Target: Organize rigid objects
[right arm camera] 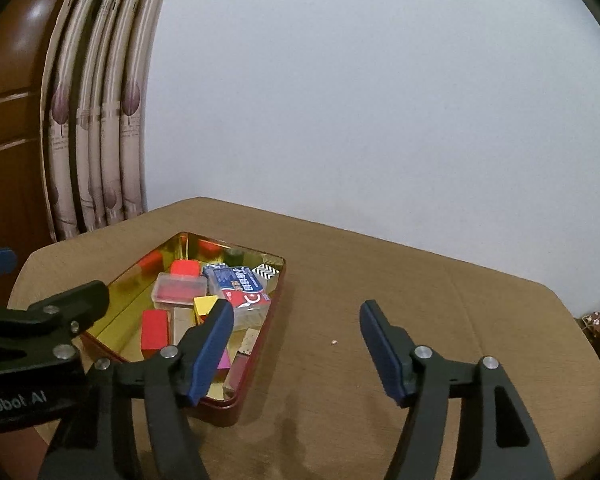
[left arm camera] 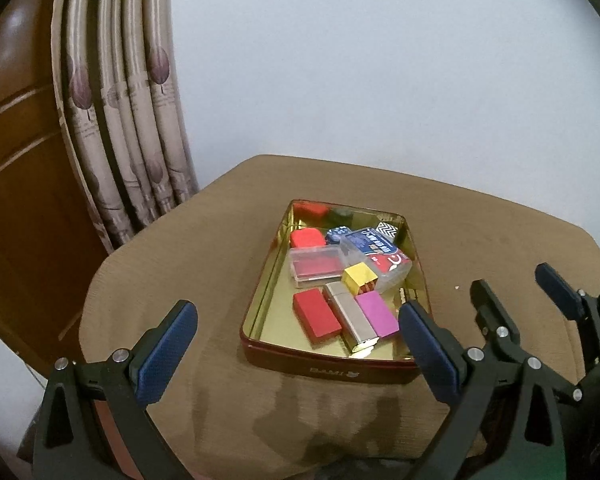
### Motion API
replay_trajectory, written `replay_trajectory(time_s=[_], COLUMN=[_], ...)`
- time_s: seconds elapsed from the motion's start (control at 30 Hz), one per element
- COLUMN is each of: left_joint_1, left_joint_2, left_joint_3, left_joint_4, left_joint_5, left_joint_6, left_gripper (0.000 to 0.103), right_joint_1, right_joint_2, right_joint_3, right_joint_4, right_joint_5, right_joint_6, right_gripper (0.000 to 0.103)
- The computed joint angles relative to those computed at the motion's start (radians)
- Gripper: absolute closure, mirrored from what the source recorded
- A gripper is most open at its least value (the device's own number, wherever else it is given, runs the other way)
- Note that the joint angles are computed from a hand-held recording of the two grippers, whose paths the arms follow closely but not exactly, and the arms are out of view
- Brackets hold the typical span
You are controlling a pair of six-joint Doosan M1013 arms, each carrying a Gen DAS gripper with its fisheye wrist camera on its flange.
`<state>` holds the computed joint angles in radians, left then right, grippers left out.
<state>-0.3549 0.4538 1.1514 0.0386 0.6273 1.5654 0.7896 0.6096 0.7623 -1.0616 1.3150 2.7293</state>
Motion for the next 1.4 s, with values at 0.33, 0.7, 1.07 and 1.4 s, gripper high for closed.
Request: replay_trajectory(time_s=[0.33,0.7,1.07,1.4], left_joint_1=[0.007,0.007,0.008,0.011], left_joint_2=[-0.001,0.006,0.008,-0.002], left_joint_3=[0.012,0.007,0.006,0.025], left_joint_4=[-0.025,-0.039,-0.091,-0.164], left_joint_5=[-0.025,-0.018,-0.015,-0.040], left_joint_6=[-0.012,0.040,0.139,0.241], left_gripper=[0.004,0.003,0.003,0.001], right_joint_1=[0.012,0.011,0.007,0.003], right_joint_2=[-0.004,-0.009,-0.022,-0.031], right_joint_3=[0.016,0.026,0.050,0.067], right_joint_4=[-0.025,0.002,0.024,0.041], right_joint_5=[0.009,-0.005,-0.017,-0.029], right_joint_6=[0.044,0.025,0.025,0.028], right_gripper=[0.034,0.034,0.034,0.034])
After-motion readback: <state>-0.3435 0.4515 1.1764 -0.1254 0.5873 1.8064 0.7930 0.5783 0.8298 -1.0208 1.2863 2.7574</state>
